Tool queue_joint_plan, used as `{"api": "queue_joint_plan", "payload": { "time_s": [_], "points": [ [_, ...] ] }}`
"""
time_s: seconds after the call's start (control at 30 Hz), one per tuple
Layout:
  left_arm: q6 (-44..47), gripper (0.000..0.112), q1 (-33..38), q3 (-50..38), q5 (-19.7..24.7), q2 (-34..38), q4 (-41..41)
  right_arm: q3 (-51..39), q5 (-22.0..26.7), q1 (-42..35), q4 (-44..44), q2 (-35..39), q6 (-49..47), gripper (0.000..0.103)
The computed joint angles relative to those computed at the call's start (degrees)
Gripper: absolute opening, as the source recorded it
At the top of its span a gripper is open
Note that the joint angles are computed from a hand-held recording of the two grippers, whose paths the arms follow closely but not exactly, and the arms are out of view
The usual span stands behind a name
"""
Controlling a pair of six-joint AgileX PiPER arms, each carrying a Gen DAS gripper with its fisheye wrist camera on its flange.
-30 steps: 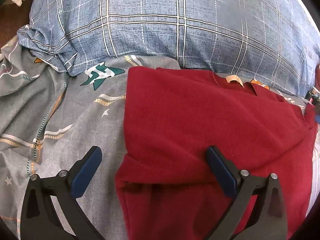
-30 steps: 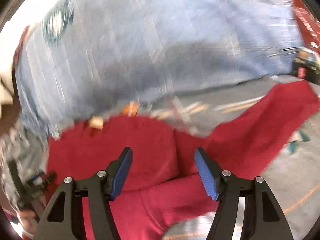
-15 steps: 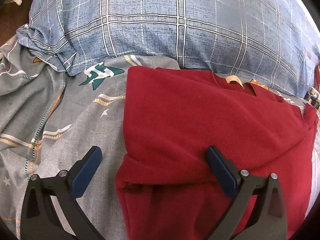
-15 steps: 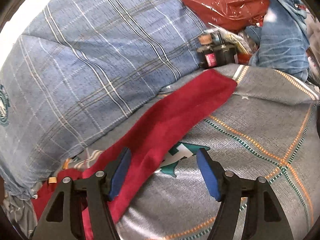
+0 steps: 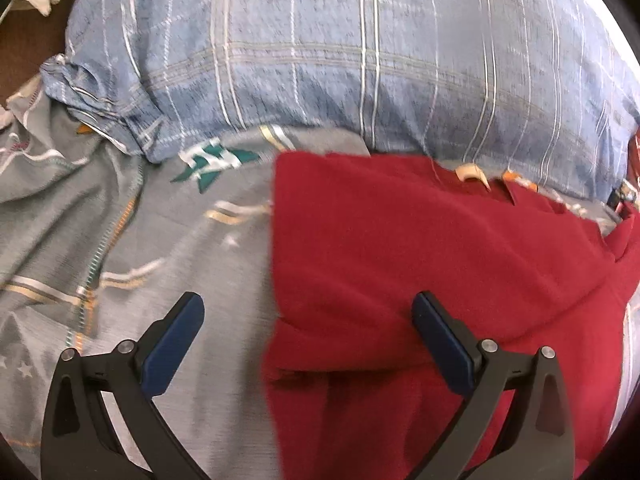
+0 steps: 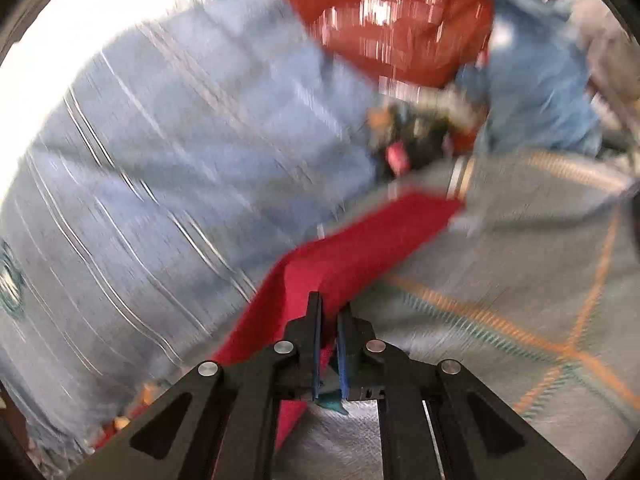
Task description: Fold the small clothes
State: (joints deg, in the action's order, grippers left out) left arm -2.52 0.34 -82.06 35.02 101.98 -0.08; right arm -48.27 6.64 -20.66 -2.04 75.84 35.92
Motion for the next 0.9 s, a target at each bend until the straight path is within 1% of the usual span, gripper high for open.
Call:
{"api": "queue_joint_plan", "payload": {
  "time_s": [0.03,0.07,0.1,0.13,0.17,0.23,0.33,0.37,0.4,0.43,0.47,0.5,0.53,0.57,0.6,0.63,0.67,0.7,0.73,0.8,0.83,0.87,0.9],
  "points": [
    [1.18,0.103,0.67,0.01,-0.12,-0.48,-1.42,0.22,0.11,0.42,-5.48,-2.02,4.9,0.006],
    [3.2,0.103,1.71,-0.09,0.01,-0.95,-4.05,0.49,0.61,0.83,-9.31,-3.58,7.5,0.006],
    [6.23,0.103,3.15,-0.27,0.32,-1.34,-8.07,0.31,1.5,1.79,-11.2,-5.13,7.82,0.006],
    [8.77,0.103,4.55,-0.6,0.85,-1.48,-11.71,0.17,1.73,3.22,-10.8,-6.33,5.84,0.006],
    [10.55,0.103,5.75,-0.88,1.37,-1.6,-14.46,0.34,1.23,4.67,-8.11,-7.24,2.14,0.006],
    [11.83,0.103,7.16,-1.1,1.63,-1.74,-16.92,0.03,0.63,8.43,1.96,-8.6,-9.23,0.006],
    [11.82,0.103,8.8,-1.46,1.69,-1.62,-18.18,-1.96,1.87,18.33,13.67,-8.54,-26.41,0.006],
    [11.98,0.103,9.22,-1.62,1.8,-1.46,-18.88,-2.87,2.43,22.29,15.1,-7.62,-29.85,0.006],
    [12.25,0.103,9.73,-1.98,2.14,-1.1,-19.98,-3.08,2.35,26.0,15.11,-6.96,-31.33,0.006],
    [12.65,0.103,10.12,-2.24,2.46,-0.79,-21.06,-5.58,3.98,31.73,16.49,-4.08,-35.09,0.006],
    [13.18,0.103,10.42,-2.31,2.62,-0.61,-22.06,-7.23,4.5,36.07,16.17,-1.51,-36.57,0.006],
    [13.75,0.103,10.61,-2.46,2.82,-0.35,-23.04,-9.13,5.14,40.0,14.26,1.54,-36.09,0.006],
    [14.23,0.103,10.62,-2.42,2.9,-0.31,-23.55,-11.16,5.99,43.29,13.43,5.03,-36.35,0.009],
    [15.05,0.103,10.61,-2.44,3.02,-0.24,-24.26,-13.04,7.0,45.56,13.36,8.33,-36.85,0.021],
    [16.12,0.103,10.54,-2.39,3.02,-0.23,-25.1,-15.67,9.14,46.78,12.59,12.19,-36.53,0.034],
    [17.25,0.103,10.47,-2.32,3.01,-0.28,-25.98,-17.38,11.4,47.53,10.13,14.37,-34.09,0.062],
    [18.15,0.103,10.45,-2.14,3.04,-0.47,-26.67,-19.93,15.59,47.79,9.57,17.1,-33.5,0.063],
    [19.32,0.103,10.39,-2.01,3.09,-0.65,-27.64,-20.85,18.36,47.44,10.79,18.29,-35.1,0.063],
    [20.61,0.103,10.35,-1.82,3.16,-0.87,-28.72,-20.3,18.84,47.0,10.7,17.65,-35.61,0.063],
    [22.49,0.103,10.0,-1.22,2.81,-1.4,-29.92,-18.2,16.96,45.92,8.69,15.41,-33.69,0.064],
    [22.58,0.103,9.75,-0.97,2.4,-1.56,-29.72,-16.83,15.5,44.71,9.87,13.67,-33.95,0.066],
    [22.23,0.103,9.39,-0.81,2.04,-1.64,-29.11,-15.92,14.21,43.7,12.78,12.55,-35.56,0.068],
    [21.91,0.103,9.18,-0.93,2.11,-1.49,-28.63,-15.09,12.32,42.44,17.98,11.9,-39.22,0.068]
  ]
}}
